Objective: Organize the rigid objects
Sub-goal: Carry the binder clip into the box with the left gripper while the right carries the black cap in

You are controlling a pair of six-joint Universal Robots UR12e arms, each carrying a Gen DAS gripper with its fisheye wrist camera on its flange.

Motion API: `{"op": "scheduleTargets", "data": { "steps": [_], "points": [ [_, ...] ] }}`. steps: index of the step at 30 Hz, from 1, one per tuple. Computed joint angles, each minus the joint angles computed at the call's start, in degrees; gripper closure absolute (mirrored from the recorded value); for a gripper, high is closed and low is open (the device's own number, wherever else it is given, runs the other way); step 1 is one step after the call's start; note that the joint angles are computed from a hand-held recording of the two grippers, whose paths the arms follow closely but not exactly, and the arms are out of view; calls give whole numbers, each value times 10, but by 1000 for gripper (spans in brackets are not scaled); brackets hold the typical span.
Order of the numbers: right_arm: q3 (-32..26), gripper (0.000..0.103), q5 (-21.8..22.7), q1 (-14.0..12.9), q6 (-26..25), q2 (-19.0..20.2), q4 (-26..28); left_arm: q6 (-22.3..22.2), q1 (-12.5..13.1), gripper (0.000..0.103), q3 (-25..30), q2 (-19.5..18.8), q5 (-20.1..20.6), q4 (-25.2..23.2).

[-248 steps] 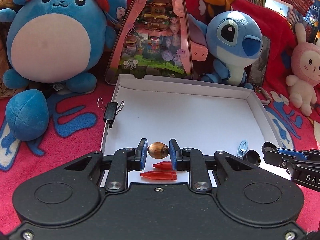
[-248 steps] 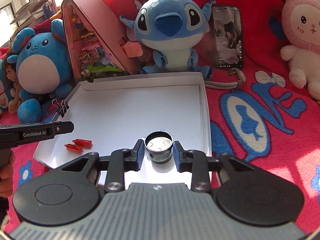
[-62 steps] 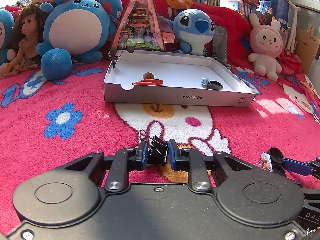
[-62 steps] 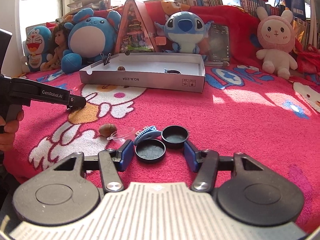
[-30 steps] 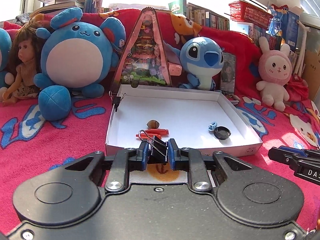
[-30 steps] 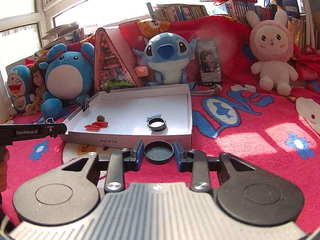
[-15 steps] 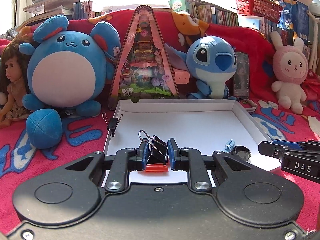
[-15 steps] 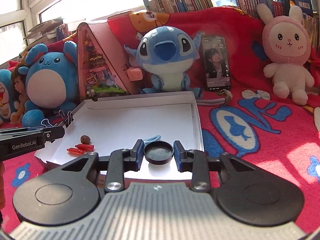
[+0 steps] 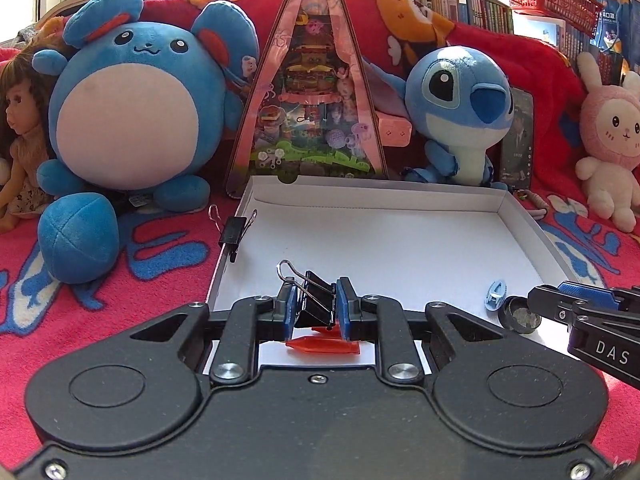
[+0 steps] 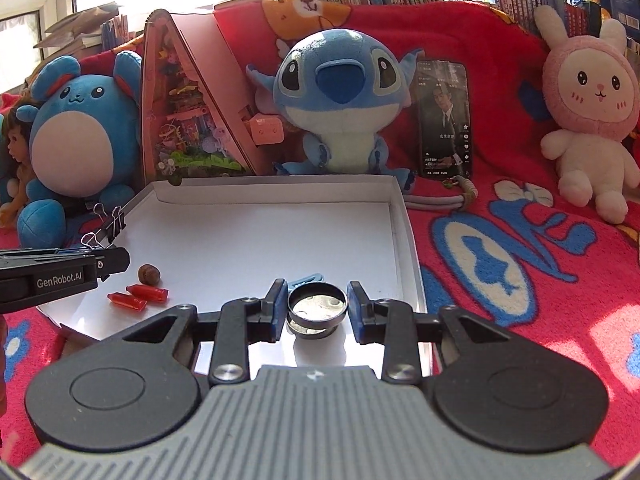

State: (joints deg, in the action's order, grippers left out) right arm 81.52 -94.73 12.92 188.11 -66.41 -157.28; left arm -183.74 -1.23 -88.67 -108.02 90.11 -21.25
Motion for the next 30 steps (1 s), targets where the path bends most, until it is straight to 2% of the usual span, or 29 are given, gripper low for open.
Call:
{"op": "scheduleTargets", "data": {
  "steps": [12,30],
  "points": [
    [-12,66,1,0,6,8,23,8,-6,83,5,-8,26,-2],
    [-17,66,2,-1,13,12,37,12,-7,83,10,-15,29,-14]
  ]
}}
